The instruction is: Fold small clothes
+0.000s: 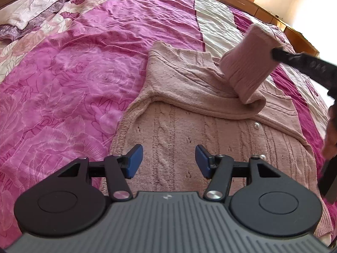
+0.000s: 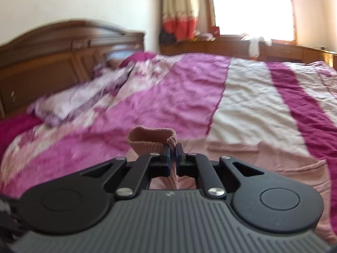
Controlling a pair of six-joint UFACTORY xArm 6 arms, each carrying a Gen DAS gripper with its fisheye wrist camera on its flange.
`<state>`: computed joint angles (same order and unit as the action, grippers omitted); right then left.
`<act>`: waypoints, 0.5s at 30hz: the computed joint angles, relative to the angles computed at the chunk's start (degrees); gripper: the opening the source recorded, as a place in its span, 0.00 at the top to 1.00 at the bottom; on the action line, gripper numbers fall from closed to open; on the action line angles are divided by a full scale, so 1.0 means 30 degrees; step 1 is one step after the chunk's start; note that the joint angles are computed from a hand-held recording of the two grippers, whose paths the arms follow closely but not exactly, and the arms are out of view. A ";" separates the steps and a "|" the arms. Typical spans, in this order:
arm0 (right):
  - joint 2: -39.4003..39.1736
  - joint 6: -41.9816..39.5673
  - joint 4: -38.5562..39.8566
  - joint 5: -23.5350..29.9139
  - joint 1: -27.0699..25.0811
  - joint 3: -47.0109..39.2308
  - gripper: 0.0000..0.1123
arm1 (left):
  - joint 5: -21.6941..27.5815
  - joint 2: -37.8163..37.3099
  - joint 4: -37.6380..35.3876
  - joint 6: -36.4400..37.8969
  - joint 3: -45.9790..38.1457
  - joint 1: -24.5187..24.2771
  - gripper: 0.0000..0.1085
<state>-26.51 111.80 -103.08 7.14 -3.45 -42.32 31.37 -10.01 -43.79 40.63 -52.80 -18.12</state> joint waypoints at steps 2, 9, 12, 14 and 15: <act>-0.0631 0.0118 -0.0018 0.0249 -0.0493 0.0322 0.93 | -0.0014 0.0011 -0.0006 0.0050 -0.0022 -0.0104 0.42; -0.2745 0.1061 0.0149 -0.0410 -0.3008 0.1779 0.94 | 0.0299 0.0162 -0.0005 0.0358 -0.0235 -0.0628 0.42; -0.3370 0.0833 0.0524 -0.0332 -0.3791 0.2375 0.94 | 0.0360 0.0267 0.0086 0.0341 -0.0343 -0.0926 0.42; -0.3702 0.1242 0.0386 -0.0463 -0.4344 0.2703 0.94 | 0.0451 0.0373 0.0035 0.0386 -0.0424 -0.1114 0.42; -0.3912 0.1414 0.0344 -0.0512 -0.4664 0.2934 0.94 | 0.0484 0.0405 0.0041 0.0404 -0.0446 -0.1230 0.42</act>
